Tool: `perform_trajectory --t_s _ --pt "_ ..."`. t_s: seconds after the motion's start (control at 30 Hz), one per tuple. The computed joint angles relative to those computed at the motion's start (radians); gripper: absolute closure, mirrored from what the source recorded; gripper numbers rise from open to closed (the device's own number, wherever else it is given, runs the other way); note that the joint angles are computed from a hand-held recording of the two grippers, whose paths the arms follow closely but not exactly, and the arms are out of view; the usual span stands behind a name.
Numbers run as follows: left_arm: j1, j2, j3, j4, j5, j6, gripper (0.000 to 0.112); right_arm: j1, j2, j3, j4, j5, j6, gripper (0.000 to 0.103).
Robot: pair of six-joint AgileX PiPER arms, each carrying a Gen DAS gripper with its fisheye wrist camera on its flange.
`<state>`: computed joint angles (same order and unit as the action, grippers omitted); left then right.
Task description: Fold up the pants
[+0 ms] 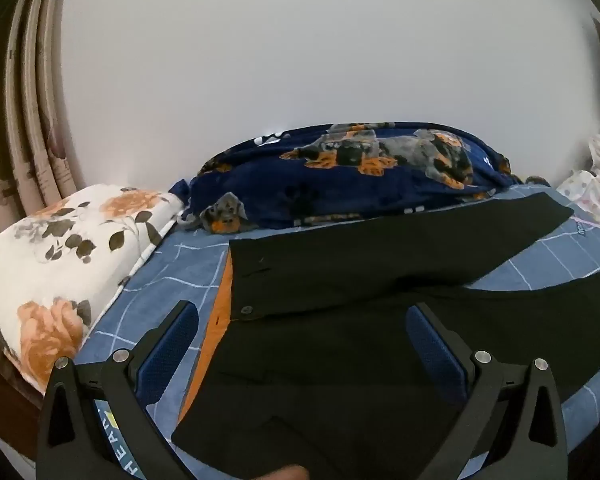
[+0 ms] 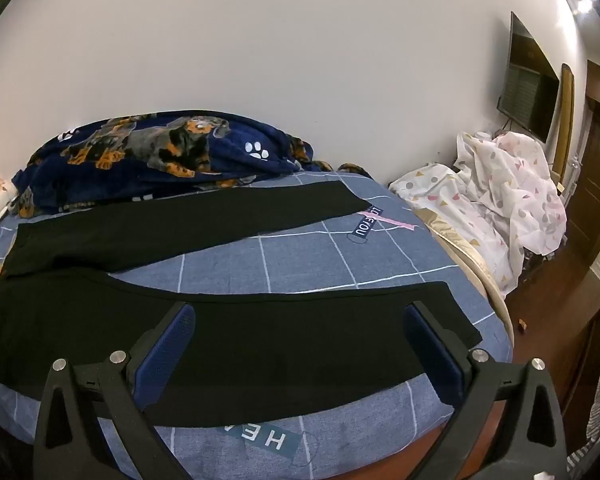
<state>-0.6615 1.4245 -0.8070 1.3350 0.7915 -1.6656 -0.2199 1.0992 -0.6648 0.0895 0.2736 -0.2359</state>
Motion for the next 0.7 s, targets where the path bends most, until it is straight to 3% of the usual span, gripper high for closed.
perform_trajectory --t_s 0.27,0.37,0.57,0.7 --pt "-0.005 0.010 -0.014 -0.054 0.028 -0.014 0.009 -0.004 0.002 -0.002 0.022 0.005 -0.022 0.000" --pt "0.041 0.005 -0.029 -0.103 -0.018 0.056 0.009 -0.011 0.006 -0.008 0.038 0.010 -0.042 0.000" --pt "0.038 0.052 -0.073 -0.163 0.042 0.070 0.009 -0.014 0.006 -0.004 0.053 0.009 -0.055 0.000" --pt "0.055 0.046 -0.065 -0.186 -0.008 0.113 0.009 -0.008 0.008 -0.006 0.036 0.013 -0.034 0.000"
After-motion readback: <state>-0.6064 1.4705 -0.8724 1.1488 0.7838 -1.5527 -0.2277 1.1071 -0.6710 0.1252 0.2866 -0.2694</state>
